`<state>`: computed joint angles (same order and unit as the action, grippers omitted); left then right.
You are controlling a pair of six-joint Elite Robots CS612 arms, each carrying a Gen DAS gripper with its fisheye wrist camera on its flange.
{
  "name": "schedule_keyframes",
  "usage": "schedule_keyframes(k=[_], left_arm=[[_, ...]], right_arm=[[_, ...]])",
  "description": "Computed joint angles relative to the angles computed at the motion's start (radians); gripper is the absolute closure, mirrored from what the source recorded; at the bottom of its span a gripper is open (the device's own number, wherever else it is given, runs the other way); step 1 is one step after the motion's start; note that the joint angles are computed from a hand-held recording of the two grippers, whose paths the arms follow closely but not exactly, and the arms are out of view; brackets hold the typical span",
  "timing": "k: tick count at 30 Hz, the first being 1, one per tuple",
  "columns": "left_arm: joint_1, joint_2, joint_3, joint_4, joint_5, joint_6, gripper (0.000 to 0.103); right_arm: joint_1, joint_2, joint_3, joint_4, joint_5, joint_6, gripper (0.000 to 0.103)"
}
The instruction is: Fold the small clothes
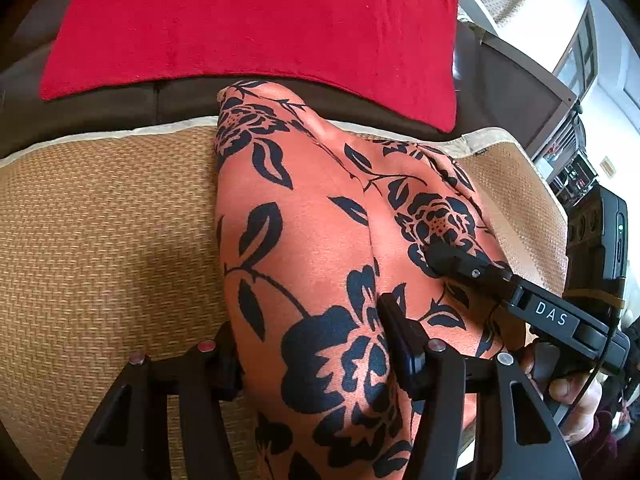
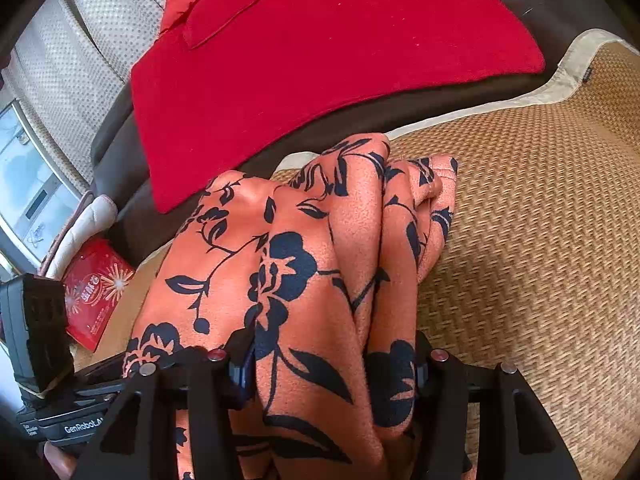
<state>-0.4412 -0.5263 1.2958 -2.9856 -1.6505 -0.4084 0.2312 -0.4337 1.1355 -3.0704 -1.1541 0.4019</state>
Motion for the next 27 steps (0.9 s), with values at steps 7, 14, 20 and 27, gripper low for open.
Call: schedule_keyframes(k=[7, 14, 20, 27], left_arm=[[0.005, -0.023, 0.038, -0.015, 0.034, -0.006, 0.044], [0.019, -0.059, 0.103, -0.037, 0.056, -0.015, 0.044], [0.051, -0.048, 0.092, 0.057, -0.042, -0.109, 0.024], [0.065, -0.038, 0.094, 0.011, -0.089, -0.152, 0.024]], right_arm=[[-0.001, -0.006, 0.011, -0.02, 0.017, -0.021, 0.046], [0.003, -0.004, 0.005, -0.036, 0.044, -0.039, 0.046], [0.01, 0.006, -0.024, 0.081, 0.062, -0.066, 0.046], [0.001, 0.006, -0.015, 0.082, 0.086, -0.033, 0.033]])
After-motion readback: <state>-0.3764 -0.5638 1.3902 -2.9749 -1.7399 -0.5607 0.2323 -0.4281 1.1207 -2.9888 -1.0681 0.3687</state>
